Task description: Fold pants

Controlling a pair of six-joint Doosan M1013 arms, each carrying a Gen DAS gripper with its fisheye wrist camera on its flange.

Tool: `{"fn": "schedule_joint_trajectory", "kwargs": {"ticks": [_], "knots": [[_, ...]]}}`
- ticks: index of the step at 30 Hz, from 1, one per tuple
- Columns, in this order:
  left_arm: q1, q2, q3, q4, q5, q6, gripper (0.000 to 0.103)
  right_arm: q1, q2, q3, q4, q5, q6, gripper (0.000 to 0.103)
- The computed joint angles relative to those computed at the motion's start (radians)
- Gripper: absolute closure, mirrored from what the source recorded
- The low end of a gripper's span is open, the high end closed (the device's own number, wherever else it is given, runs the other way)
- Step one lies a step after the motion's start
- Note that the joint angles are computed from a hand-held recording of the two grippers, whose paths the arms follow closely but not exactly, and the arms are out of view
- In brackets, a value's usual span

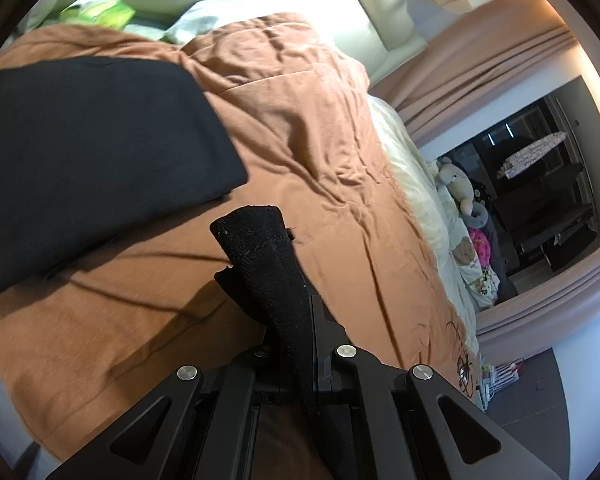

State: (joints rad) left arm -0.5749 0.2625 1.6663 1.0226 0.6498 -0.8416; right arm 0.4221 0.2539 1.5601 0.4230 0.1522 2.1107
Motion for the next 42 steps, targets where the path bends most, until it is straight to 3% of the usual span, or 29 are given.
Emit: {"fn": "schedule_joint_trajectory", "kwargs": {"ticks": [11,21,24,26,28,30,32,34,37,42], "knots": [[-0.035,-0.037,0.075,0.035,0.021,-0.112,0.100,0.010,-0.006,0.010,-0.163,0.037,0.187,0.098],[-0.054,-0.058,0.102,-0.002,0.054,-0.101,0.100,0.006,-0.018,0.012,-0.150,0.079,0.160,0.098],[-0.043,-0.048,0.103,-0.098,0.045,-0.026,0.099,-0.005,-0.005,0.004,-0.101,0.140,0.133,0.098],[-0.027,-0.035,0.096,-0.236,0.040,0.098,0.096,-0.007,0.020,-0.040,-0.215,0.280,0.219,0.097],[-0.021,-0.035,0.113,-0.306,0.024,0.102,0.093,-0.006,0.036,-0.060,-0.238,0.366,0.229,0.089],[-0.023,-0.042,0.130,-0.330,0.020,0.107,0.080,0.000,0.037,-0.067,-0.302,0.420,0.271,0.061],[-0.034,-0.044,0.121,-0.358,0.083,0.149,0.068,0.008,0.023,-0.057,-0.405,0.448,0.352,0.045],[-0.044,-0.052,0.112,-0.376,0.154,0.171,0.057,0.005,-0.001,-0.033,-0.442,0.439,0.397,0.042],[-0.053,-0.071,0.114,-0.368,0.206,0.171,0.056,0.007,-0.019,-0.023,-0.481,0.441,0.426,0.042],[-0.058,-0.074,0.078,-0.349,0.271,0.214,0.051,0.055,-0.037,-0.038,-0.777,0.498,0.639,0.042]]}}
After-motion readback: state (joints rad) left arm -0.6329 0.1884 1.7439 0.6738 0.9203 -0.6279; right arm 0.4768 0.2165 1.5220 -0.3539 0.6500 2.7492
